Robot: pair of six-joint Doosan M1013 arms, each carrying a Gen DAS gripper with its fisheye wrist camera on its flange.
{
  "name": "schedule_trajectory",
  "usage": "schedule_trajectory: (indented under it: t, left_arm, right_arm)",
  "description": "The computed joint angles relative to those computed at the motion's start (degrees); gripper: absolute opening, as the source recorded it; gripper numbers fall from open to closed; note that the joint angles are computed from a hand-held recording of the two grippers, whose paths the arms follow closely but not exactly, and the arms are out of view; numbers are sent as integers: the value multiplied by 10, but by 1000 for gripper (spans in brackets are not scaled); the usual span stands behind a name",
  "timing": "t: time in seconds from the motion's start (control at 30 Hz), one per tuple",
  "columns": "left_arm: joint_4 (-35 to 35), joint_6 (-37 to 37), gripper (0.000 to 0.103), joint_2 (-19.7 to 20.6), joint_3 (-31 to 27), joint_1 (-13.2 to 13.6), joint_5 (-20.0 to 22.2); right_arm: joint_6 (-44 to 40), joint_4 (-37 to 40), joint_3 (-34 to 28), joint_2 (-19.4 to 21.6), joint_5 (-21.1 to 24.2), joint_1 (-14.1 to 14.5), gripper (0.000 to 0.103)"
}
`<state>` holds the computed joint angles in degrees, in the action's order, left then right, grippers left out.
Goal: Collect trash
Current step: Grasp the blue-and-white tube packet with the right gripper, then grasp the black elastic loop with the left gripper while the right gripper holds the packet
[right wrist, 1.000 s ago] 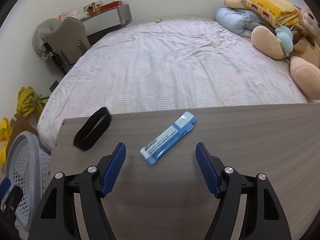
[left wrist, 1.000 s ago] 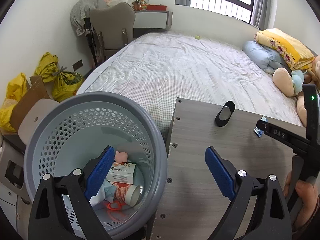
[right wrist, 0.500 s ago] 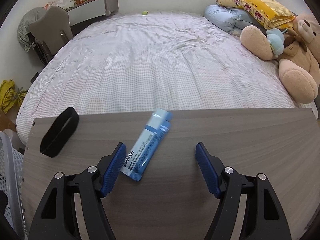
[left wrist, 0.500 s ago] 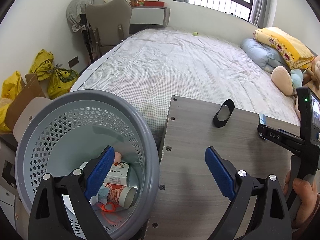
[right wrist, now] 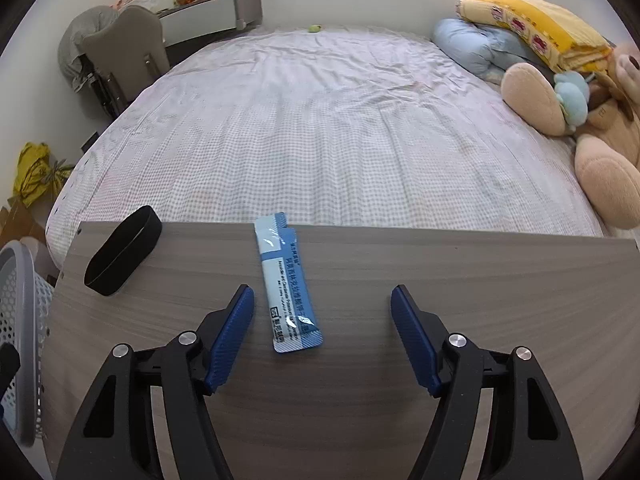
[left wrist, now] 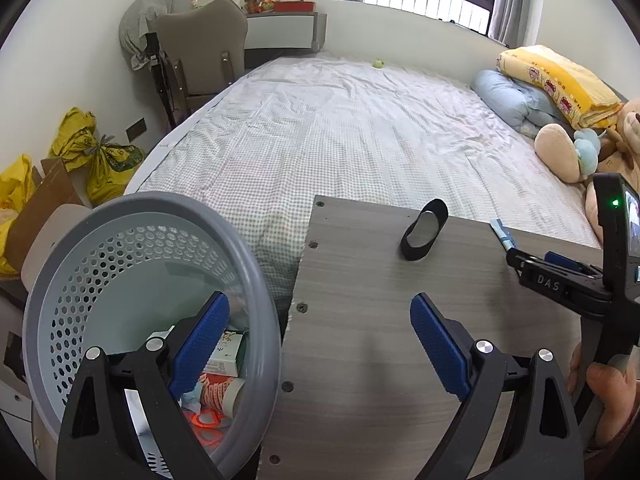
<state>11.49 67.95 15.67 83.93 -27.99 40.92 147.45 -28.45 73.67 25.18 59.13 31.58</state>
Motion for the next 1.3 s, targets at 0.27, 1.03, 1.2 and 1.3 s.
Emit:
schedule_trajectory:
  t: [0.27, 1.03, 1.2, 1.3]
  left_arm:
    - [9, -3, 90, 16, -23, -7, 14]
    - [-47, 53, 90, 97, -122, -28, 93]
    - [-36, 49, 90, 116, -144, -32, 109]
    - [-39, 49, 90, 126, -157, -31, 120]
  right_arm:
    - [-36, 0, 1, 3, -30, 0, 45]
    - [46, 15, 104, -70, -195, -22, 19]
    - [49, 30, 121, -80, -227, -28, 19]
    - [42, 41, 126, -83, -240, -30, 19]
